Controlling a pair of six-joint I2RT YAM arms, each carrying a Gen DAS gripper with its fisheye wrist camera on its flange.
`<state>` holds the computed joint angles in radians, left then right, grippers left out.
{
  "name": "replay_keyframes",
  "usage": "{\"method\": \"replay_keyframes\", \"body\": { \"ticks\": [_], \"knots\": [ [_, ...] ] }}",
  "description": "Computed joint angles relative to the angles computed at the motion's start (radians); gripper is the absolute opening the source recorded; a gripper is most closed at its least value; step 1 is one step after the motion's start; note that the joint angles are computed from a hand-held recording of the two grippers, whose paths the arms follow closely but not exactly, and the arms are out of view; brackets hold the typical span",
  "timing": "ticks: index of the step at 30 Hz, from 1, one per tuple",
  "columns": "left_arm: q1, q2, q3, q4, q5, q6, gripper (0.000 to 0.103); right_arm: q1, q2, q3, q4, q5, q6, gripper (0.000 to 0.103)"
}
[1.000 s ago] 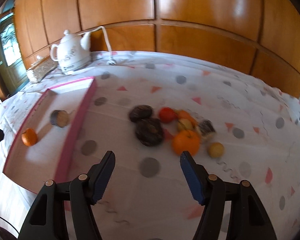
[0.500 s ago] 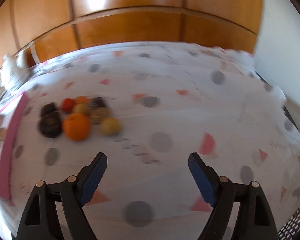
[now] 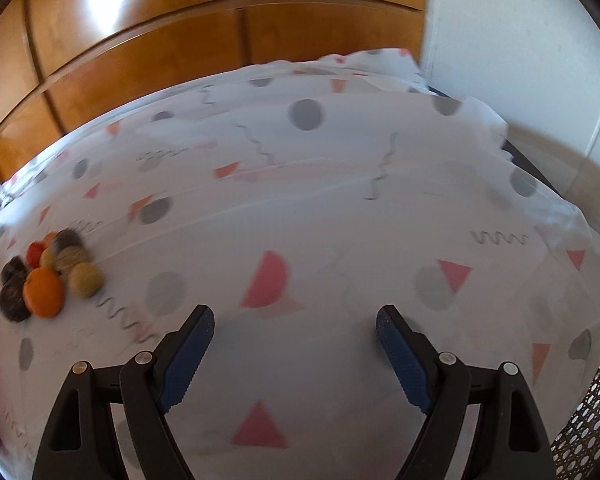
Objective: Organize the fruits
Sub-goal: 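Reach the left tool to the dark brown round fruit and grasp it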
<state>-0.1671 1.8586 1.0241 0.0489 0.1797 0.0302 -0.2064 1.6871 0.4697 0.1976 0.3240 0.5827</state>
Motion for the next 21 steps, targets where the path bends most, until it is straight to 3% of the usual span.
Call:
{"method": "replay_keyframes", "body": {
  "ticks": [16, 19, 21],
  "knots": [
    [-0.184, 0.124, 0.236, -0.171, 0.004, 0.044, 0.094, -0.096, -0.002, -0.046, 0.055, 0.036, 0.027, 0.085],
    [-0.217, 0.185, 0.321, -0.221, 0.019, 0.038, 0.091, -0.095, 0.005, -0.046, 0.062, 0.044, 0.026, 0.085],
    [-0.239, 0.229, 0.376, -0.251, 0.019, 0.037, 0.084, -0.097, 0.008, -0.045, 0.060, 0.054, 0.027, 0.085]
  ]
}}
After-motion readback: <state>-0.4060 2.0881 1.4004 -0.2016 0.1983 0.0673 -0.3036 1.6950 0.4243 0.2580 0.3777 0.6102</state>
